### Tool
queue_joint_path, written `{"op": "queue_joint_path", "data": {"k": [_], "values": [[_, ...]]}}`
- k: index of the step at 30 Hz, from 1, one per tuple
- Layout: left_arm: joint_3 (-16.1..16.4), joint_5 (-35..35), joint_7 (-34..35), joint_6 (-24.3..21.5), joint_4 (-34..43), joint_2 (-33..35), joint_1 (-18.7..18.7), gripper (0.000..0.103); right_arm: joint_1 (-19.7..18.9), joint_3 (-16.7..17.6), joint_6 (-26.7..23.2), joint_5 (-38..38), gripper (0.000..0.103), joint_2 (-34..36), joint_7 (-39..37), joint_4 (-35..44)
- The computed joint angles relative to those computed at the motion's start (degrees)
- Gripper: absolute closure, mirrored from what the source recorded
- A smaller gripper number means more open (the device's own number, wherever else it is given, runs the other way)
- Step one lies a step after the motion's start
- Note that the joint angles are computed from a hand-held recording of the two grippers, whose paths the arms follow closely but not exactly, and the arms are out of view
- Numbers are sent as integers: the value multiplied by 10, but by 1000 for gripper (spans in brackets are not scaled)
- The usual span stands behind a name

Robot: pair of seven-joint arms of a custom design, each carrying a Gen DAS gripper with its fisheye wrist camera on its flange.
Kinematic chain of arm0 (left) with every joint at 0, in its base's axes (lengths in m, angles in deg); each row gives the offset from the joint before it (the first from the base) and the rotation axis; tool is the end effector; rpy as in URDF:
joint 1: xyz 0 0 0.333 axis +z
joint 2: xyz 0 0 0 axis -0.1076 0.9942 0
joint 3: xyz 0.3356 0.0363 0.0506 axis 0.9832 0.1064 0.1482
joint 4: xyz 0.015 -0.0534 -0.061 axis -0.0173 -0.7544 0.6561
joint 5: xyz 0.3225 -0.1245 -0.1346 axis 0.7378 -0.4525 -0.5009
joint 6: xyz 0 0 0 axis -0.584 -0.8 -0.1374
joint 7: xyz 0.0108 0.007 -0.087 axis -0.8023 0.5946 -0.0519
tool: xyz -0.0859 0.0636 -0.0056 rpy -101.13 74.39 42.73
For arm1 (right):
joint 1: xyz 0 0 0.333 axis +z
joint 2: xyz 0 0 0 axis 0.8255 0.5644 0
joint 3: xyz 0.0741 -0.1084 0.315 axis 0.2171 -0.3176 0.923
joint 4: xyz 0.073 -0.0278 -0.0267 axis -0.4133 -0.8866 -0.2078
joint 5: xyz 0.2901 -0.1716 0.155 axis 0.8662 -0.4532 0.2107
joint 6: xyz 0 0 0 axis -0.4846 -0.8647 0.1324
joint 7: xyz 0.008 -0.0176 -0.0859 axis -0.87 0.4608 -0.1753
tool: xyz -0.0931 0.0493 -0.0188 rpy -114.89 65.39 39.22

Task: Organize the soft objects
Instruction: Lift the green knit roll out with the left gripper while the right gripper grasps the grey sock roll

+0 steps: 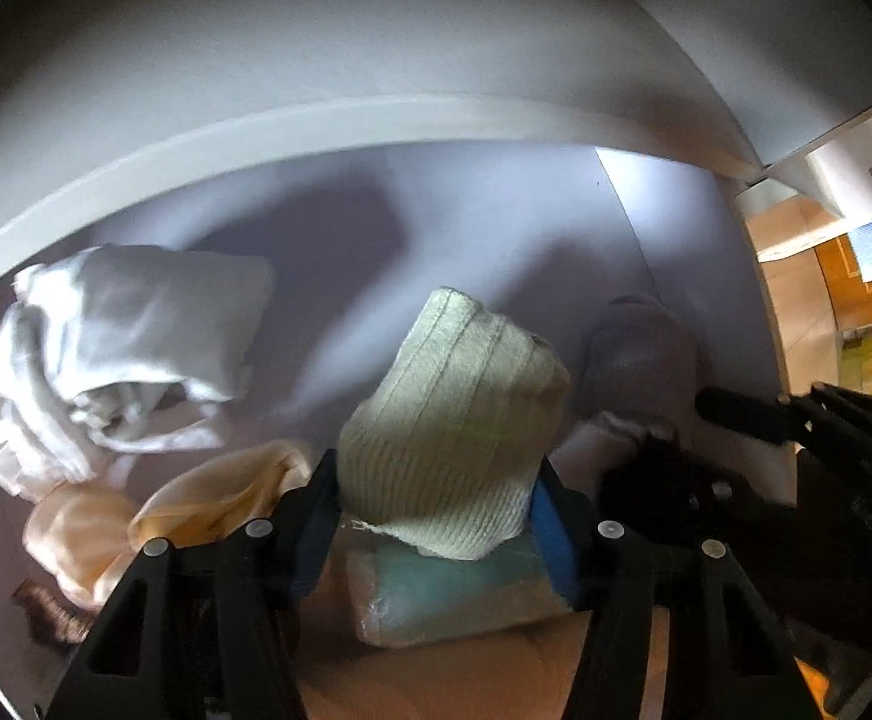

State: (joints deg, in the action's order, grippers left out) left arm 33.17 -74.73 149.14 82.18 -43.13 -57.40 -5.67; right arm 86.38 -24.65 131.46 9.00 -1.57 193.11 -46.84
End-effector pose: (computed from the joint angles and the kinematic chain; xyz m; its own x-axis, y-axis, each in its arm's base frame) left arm 0.6421 -0.0938 0.3927 -0.7682 -0.5840 0.2625 -0.6330 0.7541 -0.1750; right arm 0.5028 0.3871 0.3755 -0.4665 -0.8842 -0.0227 -0.8771 0.4657 -0.1176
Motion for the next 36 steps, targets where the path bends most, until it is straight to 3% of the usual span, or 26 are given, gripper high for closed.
{"op": "queue_joint_path", "data": {"k": [7,12,20,26,33,36], "values": [[4,-13,9,-15,7,-20,17,44,7,-2,-31,-15,55,13,-20,22],[10,-31,54,-32,-13,-56,40,44,2,-5,-13,-16,53,5,-16,-1],[32,-38,128,-90,-19,-98,76,44,15,-9,-81,-53,53,55,-72,69],[42,-67,204,-127,-59,-157,94,44,10,-4,-41,-28,66,27,-55,24],[59,-112,241,-201,-36,-189,106,44,-3,3,-29,0,68,46,-94,36],[64,-135,245,-233,-16,-190,112,44,-9,5,7,29,71,31,-79,4]]}}
